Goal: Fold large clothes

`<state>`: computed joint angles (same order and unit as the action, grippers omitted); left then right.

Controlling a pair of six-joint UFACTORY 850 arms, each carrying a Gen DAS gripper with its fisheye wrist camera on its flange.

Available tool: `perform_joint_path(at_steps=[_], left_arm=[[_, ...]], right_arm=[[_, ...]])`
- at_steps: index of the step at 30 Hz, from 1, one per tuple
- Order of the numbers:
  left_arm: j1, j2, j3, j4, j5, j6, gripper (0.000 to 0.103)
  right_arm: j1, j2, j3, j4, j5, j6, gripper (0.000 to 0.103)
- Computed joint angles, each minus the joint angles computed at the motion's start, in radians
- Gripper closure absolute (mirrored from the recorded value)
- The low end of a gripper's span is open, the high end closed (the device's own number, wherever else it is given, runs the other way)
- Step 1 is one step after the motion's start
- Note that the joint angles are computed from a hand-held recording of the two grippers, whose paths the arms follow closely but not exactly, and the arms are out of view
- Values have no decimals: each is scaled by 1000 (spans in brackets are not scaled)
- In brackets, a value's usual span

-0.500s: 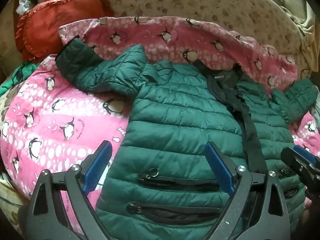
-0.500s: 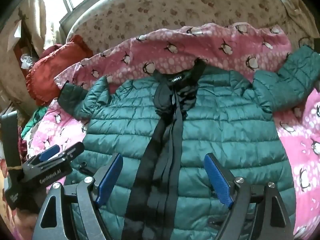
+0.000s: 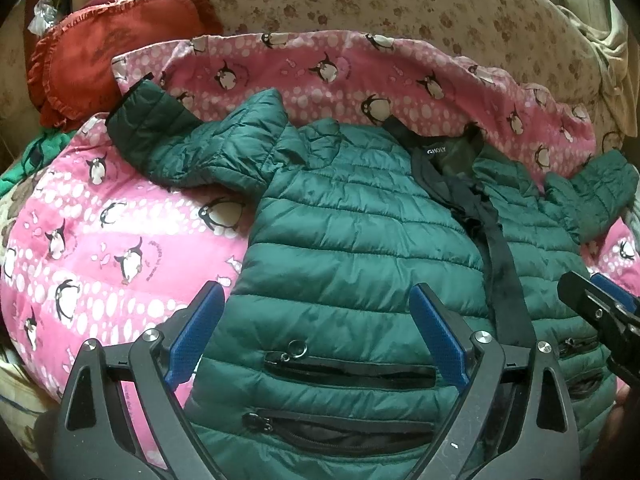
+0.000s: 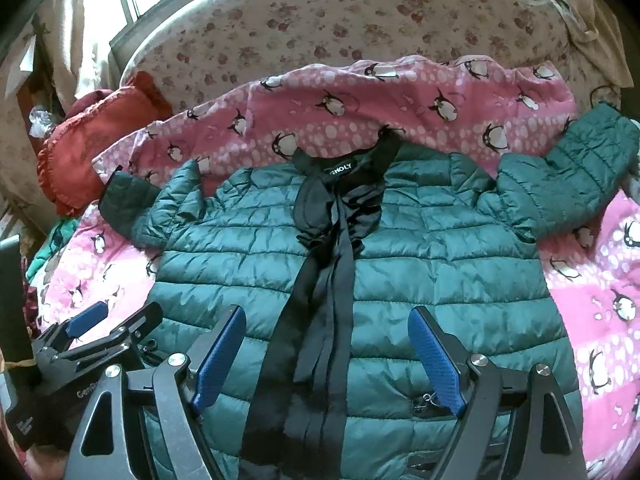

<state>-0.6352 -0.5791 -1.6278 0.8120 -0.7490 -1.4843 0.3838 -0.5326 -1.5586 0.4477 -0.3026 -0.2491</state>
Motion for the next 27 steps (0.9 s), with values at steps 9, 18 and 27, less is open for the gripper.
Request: perform_joint_path(at_steps=[9,18,27], left_arm=[[-2,-4,2,10,-1,-1,9],[2,-6,4,31,-4,-11,9],[16,-13,-12,40,-11,-4,9]], right_arm=[[-13,-16,-15,50,-19,-36,21],[-19,-36,-43,31,-56,9,21],[-11,-56,-79,13,-48,27,21]])
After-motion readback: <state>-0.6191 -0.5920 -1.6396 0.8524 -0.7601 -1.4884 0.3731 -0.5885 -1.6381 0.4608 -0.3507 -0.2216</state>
